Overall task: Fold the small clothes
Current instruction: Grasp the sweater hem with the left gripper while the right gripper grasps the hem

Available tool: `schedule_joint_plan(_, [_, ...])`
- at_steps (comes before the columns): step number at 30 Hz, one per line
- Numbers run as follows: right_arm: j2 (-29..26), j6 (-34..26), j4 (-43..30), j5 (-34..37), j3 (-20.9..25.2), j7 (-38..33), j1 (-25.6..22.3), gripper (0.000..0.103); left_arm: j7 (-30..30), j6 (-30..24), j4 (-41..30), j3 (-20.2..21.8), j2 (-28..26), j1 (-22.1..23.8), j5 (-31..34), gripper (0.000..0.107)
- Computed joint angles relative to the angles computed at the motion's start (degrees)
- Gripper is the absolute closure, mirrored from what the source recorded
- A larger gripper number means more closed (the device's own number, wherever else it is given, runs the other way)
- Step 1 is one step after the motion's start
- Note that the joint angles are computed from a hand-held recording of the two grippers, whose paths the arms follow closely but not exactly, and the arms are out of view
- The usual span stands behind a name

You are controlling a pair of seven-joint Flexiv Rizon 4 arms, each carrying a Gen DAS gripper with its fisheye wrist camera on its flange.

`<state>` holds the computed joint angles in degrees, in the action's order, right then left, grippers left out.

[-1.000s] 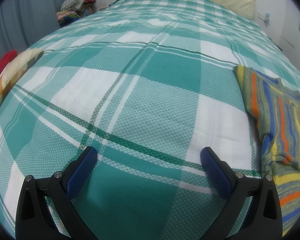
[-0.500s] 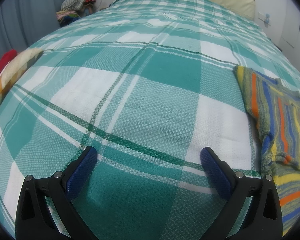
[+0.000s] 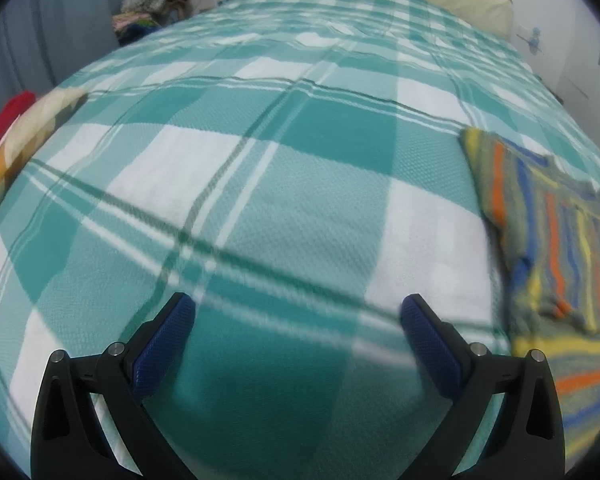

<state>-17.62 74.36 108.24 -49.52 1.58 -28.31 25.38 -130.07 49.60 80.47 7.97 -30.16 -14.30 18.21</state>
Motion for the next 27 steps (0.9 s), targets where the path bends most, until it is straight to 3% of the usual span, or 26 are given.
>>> schedule_joint_plan(3, [0.62,0.56,0.47,-2.36,-0.61,0.98,0.29,0.042,7.22,-2.88,3.46,-3.58,4.31,1.05,-4.04,0.007])
schedule_joint_plan(5, [1.32,0.69,0.90,-0.05,1.01,-1.26,-0.71,0.042,12.76,-4.22,7.37,-5.82,8.33,1.07,-6.43,0.008])
schedule_joint_plan(7, [1.86,-0.39,0.70,6.96,4.32,-6.76,-2.30,0.042,16.96,-4.68,13.02,-7.42,13.54,-0.21,-7.18,0.008])
schedule_joint_plan(10, [2.94,-5.61,-1.44,26.88,13.22,-22.22,-6.16,0.042,19.82,-4.13,22.32,-9.87,20.36,-1.86,-11.04,0.009])
schedule_joint_plan(11, [3.50,-7.12,-1.67,30.38,14.45,-25.20,-6.43,0.042,20.65,-3.13,26.16,-10.93,22.46,-2.38,-14.08,0.013])
schedule_joint_plan(13, [5.06,-12.61,-2.35,39.17,17.95,-32.98,-7.32,0.042,21.34,-2.12,29.64,-12.24,24.15,-3.11,-17.11,0.030])
schedule_joint_plan(15, [6.33,-18.37,-2.77,49.34,20.98,-39.40,-7.98,0.042,19.33,-1.62,30.90,-13.23,25.16,-4.63,-14.46,0.032])
schedule_joint_plan(17, [6.98,-22.11,-2.57,56.90,22.15,-42.02,-7.76,0.042,19.12,-3.65,30.04,-14.12,24.73,-5.36,-13.50,0.046])
schedule_joint_plan(19, [7.19,-23.61,-1.54,60.15,21.89,-41.69,-6.36,0.042,21.18,-4.13,30.54,-14.43,24.34,-5.18,-17.14,0.074])
schedule_joint_plan(20, [7.02,-23.22,-0.97,60.93,21.53,-41.43,-5.44,0.042,22.33,-4.46,30.98,-14.54,24.11,-4.98,-19.68,0.081])
schedule_joint_plan(21, [6.70,-23.11,-0.64,60.90,20.94,-41.08,-4.38,0.042,22.93,-5.27,31.28,-14.57,23.86,-4.77,-21.95,0.100])
schedule_joint_plan(22, [6.09,-23.01,-0.46,60.21,20.11,-40.45,-3.20,0.042,23.65,-5.53,31.75,-14.52,23.80,-4.53,-24.10,0.101])
schedule_joint_plan(24, [4.91,-24.88,-0.80,59.39,18.92,-40.41,-1.02,0.060,24.43,-4.64,33.39,-14.40,24.86,-4.41,-27.60,0.102])
schedule_joint_plan(25, [4.53,-25.56,-1.19,59.68,18.54,-41.28,-0.55,0.100,25.11,-4.24,34.01,-14.26,25.31,-4.20,-29.12,0.103])
schedule_joint_plan(27, [5.03,-26.16,-2.02,64.16,18.68,-43.65,-1.12,0.098,26.28,-2.63,35.32,-13.98,26.74,-3.81,-33.26,0.103])
